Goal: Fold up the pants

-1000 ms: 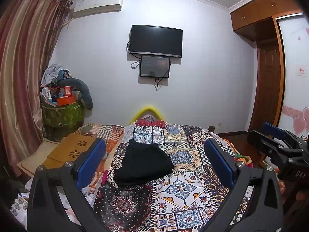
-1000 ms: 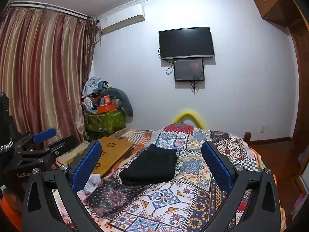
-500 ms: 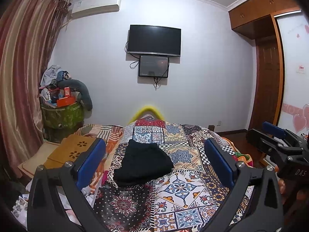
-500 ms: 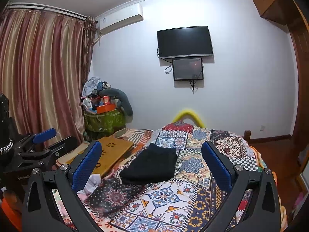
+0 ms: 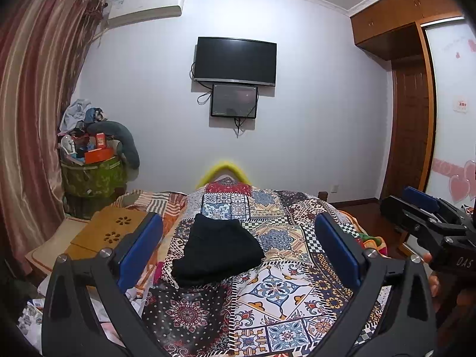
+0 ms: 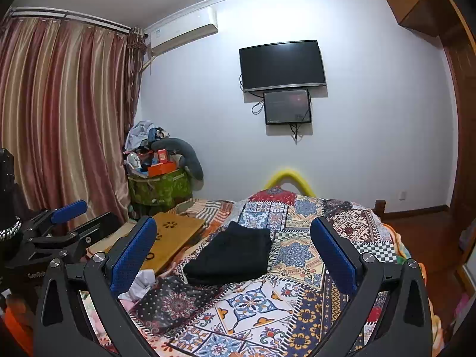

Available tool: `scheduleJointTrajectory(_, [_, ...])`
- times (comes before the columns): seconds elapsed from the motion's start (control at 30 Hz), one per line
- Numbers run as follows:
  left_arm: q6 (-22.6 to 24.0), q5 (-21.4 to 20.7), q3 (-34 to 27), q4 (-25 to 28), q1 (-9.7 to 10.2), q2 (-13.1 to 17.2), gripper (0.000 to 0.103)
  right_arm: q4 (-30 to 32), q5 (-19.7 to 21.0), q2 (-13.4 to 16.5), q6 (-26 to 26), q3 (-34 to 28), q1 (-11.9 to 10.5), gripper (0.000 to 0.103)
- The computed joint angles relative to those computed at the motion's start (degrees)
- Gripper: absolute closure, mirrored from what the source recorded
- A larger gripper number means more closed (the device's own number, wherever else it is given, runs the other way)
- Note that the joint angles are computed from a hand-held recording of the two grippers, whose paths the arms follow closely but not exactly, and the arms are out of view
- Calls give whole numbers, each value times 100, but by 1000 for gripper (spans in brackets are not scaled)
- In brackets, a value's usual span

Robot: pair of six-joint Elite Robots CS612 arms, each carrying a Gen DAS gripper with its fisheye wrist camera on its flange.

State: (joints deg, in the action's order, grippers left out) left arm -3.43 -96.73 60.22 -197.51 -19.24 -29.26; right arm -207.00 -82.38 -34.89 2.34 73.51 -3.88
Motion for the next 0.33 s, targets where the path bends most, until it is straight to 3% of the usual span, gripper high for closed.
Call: scheduleJointTrajectory(0.33, [61, -56, 1, 86, 10, -3, 0, 24, 8, -8, 68, 14, 4, 0])
